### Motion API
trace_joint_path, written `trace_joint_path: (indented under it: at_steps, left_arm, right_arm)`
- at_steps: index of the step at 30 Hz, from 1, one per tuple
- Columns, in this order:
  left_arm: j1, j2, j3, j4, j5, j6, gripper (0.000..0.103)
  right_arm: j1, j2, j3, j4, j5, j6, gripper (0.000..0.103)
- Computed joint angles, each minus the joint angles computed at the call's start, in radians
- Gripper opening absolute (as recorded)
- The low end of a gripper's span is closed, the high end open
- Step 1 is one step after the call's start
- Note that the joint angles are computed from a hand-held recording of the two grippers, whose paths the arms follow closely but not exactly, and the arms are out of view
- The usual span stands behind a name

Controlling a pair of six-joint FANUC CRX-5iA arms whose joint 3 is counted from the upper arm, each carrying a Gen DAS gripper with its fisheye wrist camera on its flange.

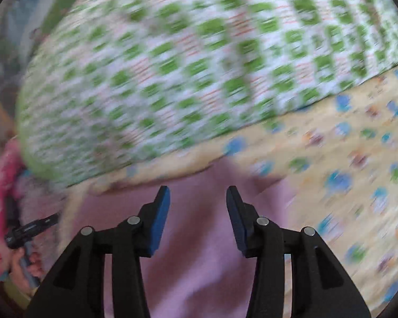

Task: Fold small clothes
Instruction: 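Withdraw both grippers and move them to the end of the folded bundle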

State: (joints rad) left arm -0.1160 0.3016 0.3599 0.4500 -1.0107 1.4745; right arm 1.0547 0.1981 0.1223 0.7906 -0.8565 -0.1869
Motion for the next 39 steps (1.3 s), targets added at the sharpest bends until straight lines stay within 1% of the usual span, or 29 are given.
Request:
trace_joint_path:
  at_steps: [2, 3, 4, 5, 7, 8, 9, 10, 12, 13, 14, 16, 17, 18, 19, 20, 22, 23, 25, 26, 27, 28, 29, 30, 32, 34, 35, 37, 39]
  left_arm:
    - [-0.026, -0.066, -0.121, 0.063, 0.041, -0.031, 0.045]
    - [-0.039, -0.088, -0.177, 0.099, 0.062, -0.054, 0.046]
    - [-0.054, -0.093, -0.219, 0.132, 0.064, -0.086, 0.046]
    - [-0.068, -0.086, -0.220, 0.112, 0.054, -0.076, 0.046]
    - [-0.086, -0.074, -0.213, 0.037, 0.044, -0.032, 0.044]
    - [-0.080, -0.066, -0.211, -0.001, 0.030, 0.004, 0.043]
    - [-0.065, -0.063, -0.220, -0.005, 0.027, 0.016, 0.043]
    - [-0.049, -0.063, -0.230, -0.008, 0.029, 0.025, 0.043]
    - [-0.021, -0.066, -0.242, -0.025, 0.040, 0.037, 0.037]
    - [-0.005, -0.064, -0.251, -0.020, 0.048, 0.027, 0.037]
    - [0.009, -0.064, -0.246, -0.049, 0.038, 0.040, 0.037]
    - [0.024, -0.054, -0.214, -0.108, 0.000, 0.070, 0.040]
    - [0.034, -0.051, -0.211, -0.130, -0.001, 0.083, 0.048]
    - [0.044, -0.059, -0.221, -0.125, -0.003, 0.083, 0.048]
    - [0.054, -0.070, -0.236, -0.113, -0.002, 0.081, 0.047]
    - [0.059, -0.089, -0.256, -0.097, 0.008, 0.080, 0.045]
    - [0.060, -0.129, -0.282, -0.086, 0.018, 0.086, 0.045]
    - [0.056, -0.150, -0.301, -0.058, 0.033, 0.072, 0.045]
    - [0.038, -0.192, -0.332, -0.023, 0.054, 0.046, 0.046]
    - [0.005, -0.202, -0.334, -0.008, 0.071, 0.033, 0.047]
    - [-0.010, -0.204, -0.334, 0.014, 0.077, 0.016, 0.049]
    - [-0.028, -0.206, -0.340, 0.037, 0.082, -0.002, 0.051]
    - [-0.054, -0.208, -0.347, 0.059, 0.081, -0.020, 0.054]
    - [-0.084, -0.192, -0.342, 0.072, 0.077, -0.046, 0.054]
    - [-0.118, -0.192, -0.328, 0.009, 0.054, -0.012, 0.054]
    - [-0.135, -0.160, -0.328, 0.011, 0.044, 0.013, 0.054]
    - [-0.139, -0.144, -0.318, -0.004, 0.034, 0.037, 0.054]
    - [-0.140, -0.133, -0.318, -0.029, 0.013, 0.066, 0.053]
    - [-0.132, -0.129, -0.329, -0.030, 0.008, 0.071, 0.054]
  right_arm:
    - [0.024, 0.012, -0.009, -0.037, 0.100, 0.018, 0.049]
    - [0.037, 0.032, 0.000, -0.065, 0.140, 0.034, 0.050]
    - [0.045, 0.043, 0.001, -0.088, 0.163, 0.042, 0.051]
    - [0.050, 0.060, 0.013, -0.144, 0.172, 0.065, 0.051]
    - [0.061, 0.069, 0.028, -0.220, 0.109, 0.080, 0.051]
    - [0.064, 0.058, 0.003, -0.233, 0.080, 0.055, 0.051]
    - [0.068, 0.045, -0.025, -0.221, 0.065, 0.023, 0.051]
    - [0.072, 0.011, -0.085, -0.180, 0.062, -0.041, 0.050]
    - [0.075, -0.070, -0.214, -0.077, 0.048, -0.200, 0.049]
    - [0.076, -0.105, -0.267, -0.033, 0.047, -0.273, 0.048]
    - [0.086, -0.130, -0.287, -0.020, -0.006, -0.317, 0.048]
    - [0.103, -0.132, -0.249, -0.086, -0.205, -0.317, 0.051]
    - [0.109, -0.148, -0.254, -0.104, -0.259, -0.349, 0.053]
    - [0.114, -0.178, -0.286, -0.091, -0.261, -0.418, 0.053]
    - [0.120, -0.214, -0.326, -0.057, -0.238, -0.486, 0.053]
    - [0.126, -0.221, -0.332, -0.035, -0.236, -0.502, 0.053]
    - [0.142, -0.191, -0.282, 0.007, -0.251, -0.429, 0.053]
    - [0.139, -0.167, -0.245, 0.012, -0.242, -0.383, 0.053]
    - [0.120, -0.109, -0.172, 0.013, -0.148, -0.275, 0.054]
    - [0.113, -0.095, -0.153, -0.003, -0.093, -0.215, 0.054]
    - [0.105, -0.053, -0.094, -0.052, -0.040, -0.111, 0.054]
    - [0.098, -0.021, -0.047, -0.097, -0.010, -0.033, 0.054]
    - [0.094, 0.011, 0.000, -0.151, 0.015, 0.046, 0.054]
    - [0.082, 0.064, 0.081, -0.232, 0.024, 0.164, 0.054]
    - [0.060, 0.144, 0.206, -0.353, 0.022, 0.327, 0.055]
    - [0.019, 0.226, 0.335, -0.501, 0.001, 0.478, 0.056]
    - [0.003, 0.252, 0.378, -0.551, -0.023, 0.516, 0.056]
    - [-0.021, 0.284, 0.423, -0.582, -0.060, 0.541, 0.056]
    - [-0.038, 0.290, 0.420, -0.545, -0.058, 0.516, 0.056]
